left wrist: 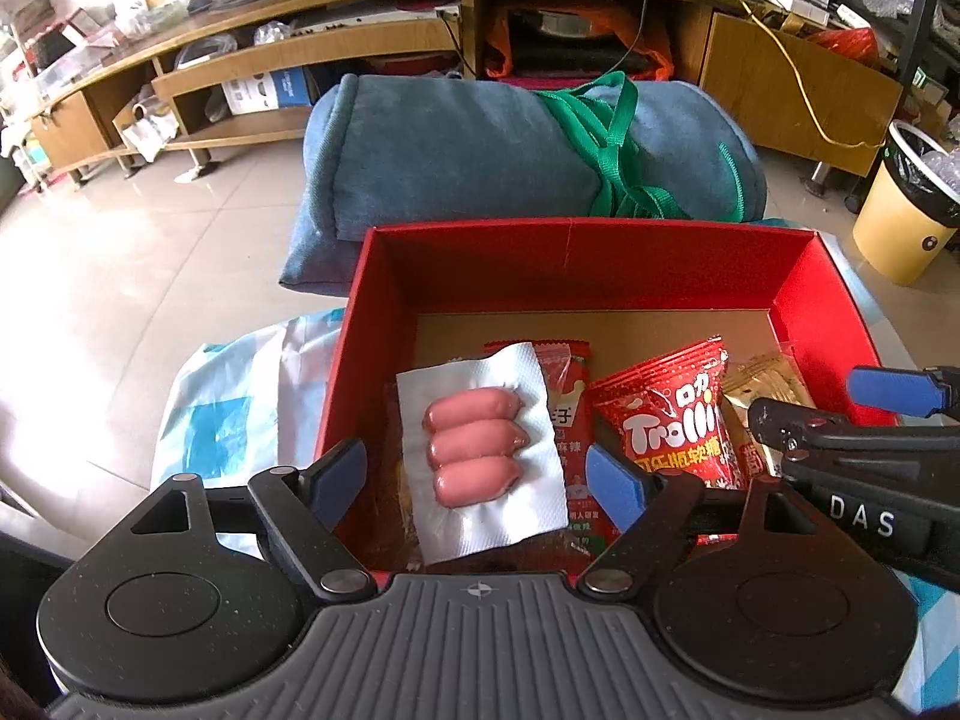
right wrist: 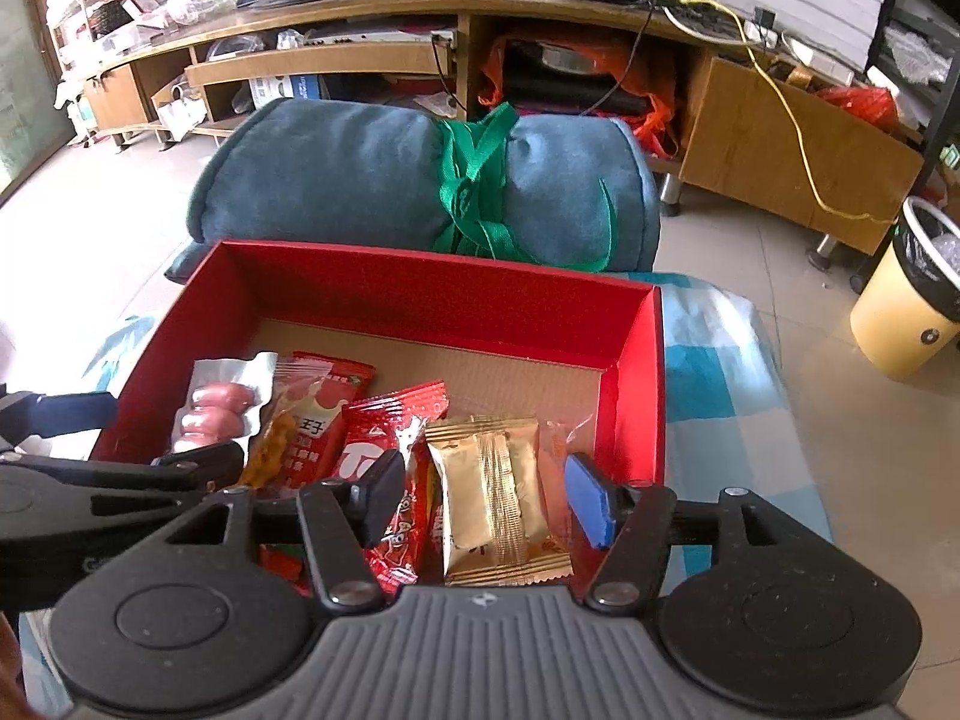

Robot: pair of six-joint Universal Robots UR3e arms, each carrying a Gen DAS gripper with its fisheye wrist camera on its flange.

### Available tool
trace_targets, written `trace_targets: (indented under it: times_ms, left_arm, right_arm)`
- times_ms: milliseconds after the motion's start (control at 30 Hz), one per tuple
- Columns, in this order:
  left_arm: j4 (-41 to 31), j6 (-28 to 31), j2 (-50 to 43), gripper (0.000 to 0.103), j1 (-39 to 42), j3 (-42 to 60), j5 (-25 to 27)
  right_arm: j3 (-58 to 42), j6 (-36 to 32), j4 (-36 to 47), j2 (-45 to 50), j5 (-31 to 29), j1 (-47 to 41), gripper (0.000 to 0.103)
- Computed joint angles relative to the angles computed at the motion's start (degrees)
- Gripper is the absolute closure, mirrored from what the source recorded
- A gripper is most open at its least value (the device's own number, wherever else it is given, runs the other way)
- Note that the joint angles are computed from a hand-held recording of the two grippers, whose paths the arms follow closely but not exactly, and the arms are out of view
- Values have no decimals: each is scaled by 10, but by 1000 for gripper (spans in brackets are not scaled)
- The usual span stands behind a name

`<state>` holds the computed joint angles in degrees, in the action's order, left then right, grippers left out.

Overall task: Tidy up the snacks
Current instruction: 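Open both tools and withdraw them from the red box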

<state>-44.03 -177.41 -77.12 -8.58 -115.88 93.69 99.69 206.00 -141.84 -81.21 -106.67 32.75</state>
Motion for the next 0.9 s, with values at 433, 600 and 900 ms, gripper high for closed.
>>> trace_targets:
  times_ms: [433,600,900]
  left_arm:
    - [-64,44,119,17,72,-53,-57]
    - [-111,71,174,17,114,-75,-88]
    - [-218,154,285,17,217,-99,-156]
  right_arm:
    - [5,-6,13,-30,-12,33,46]
    - [11,-4,23,-50,-2,53,46]
    - [35,18,37,-75,14,82,45]
